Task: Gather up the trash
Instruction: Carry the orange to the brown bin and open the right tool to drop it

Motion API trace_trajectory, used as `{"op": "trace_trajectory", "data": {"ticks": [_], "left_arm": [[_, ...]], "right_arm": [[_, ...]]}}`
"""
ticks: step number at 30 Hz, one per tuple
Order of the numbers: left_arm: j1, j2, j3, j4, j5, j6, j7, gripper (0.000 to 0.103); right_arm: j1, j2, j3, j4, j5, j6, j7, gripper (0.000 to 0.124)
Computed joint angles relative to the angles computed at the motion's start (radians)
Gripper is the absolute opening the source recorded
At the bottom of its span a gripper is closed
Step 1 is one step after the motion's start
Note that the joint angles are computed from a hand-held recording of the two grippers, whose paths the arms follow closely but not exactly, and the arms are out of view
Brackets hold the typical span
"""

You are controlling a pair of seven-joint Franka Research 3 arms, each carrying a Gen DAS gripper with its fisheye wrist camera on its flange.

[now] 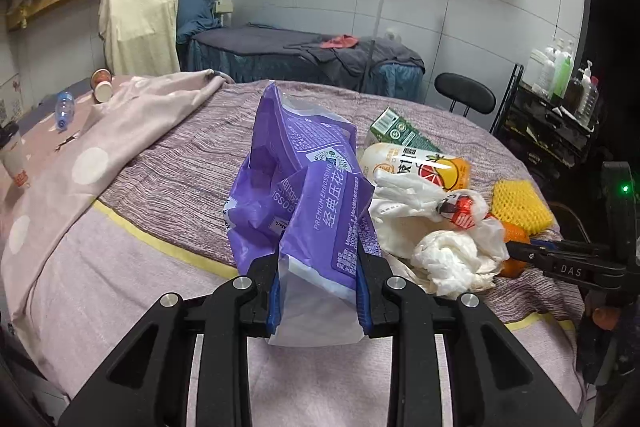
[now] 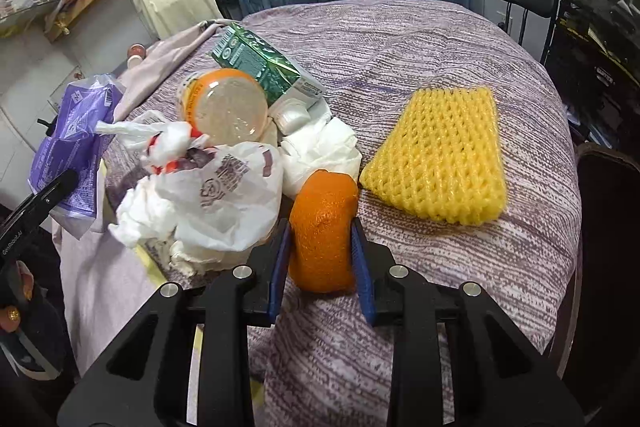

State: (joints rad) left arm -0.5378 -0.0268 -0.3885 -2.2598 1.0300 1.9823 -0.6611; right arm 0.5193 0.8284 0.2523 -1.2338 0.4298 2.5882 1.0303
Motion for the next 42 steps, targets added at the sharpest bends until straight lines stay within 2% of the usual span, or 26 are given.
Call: {"op": "trace_trajectory", "data": {"ticks": [6,10,16,22,28,32,34,38,42], "left_arm": [[-0.031,0.004,-0.025,0.03,0.02,-0.058,-0.031,0.028],[-0.054,0.019,-0.034,0.061,0.044,-0.092,-0.035,0.028],[-0.085,0.044,-0.035,0.11,0.097,-0.119,-0.033,0.028],[-0.106,0.108,-0.02,0.187,0.174,-0.091,0.006,0.028],[-0.122,0.206,0.023,0.291,0.28,0.025,0.068,0.028],[-0.119,0.277,0.066,0.366,0.334,0.166,0.1,0.028],[-0.127,0.315,0.085,0.411,0.351,0.206,0.124,0.028],[-0.138,0.39,0.124,0.504,0.355,0.294,0.196,0.028],[-0.157,0.462,0.16,0.594,0.321,0.349,0.276,0.028]], "right_arm": [[-0.093,-0.111,0.089,-0.18,0.133,0.082,-0.129,0.029],[-0.167,-0.209,0.158,-0.338,0.275,0.149,-0.271,0.029],[-0.24,-0.317,0.205,-0.481,0.512,0.194,-0.47,0.029],[-0.273,-0.383,0.198,-0.557,0.73,0.219,-0.63,0.029],[-0.271,-0.413,0.135,-0.575,0.889,0.267,-0.728,0.029],[-0.252,-0.406,0.062,-0.564,0.922,0.303,-0.711,0.029],[-0.243,-0.383,0.034,-0.546,0.899,0.328,-0.673,0.029],[-0.23,-0.314,-0.024,-0.498,0.74,0.351,-0.492,0.029],[-0.206,-0.223,-0.098,-0.427,0.557,0.318,-0.281,0.029]]}}
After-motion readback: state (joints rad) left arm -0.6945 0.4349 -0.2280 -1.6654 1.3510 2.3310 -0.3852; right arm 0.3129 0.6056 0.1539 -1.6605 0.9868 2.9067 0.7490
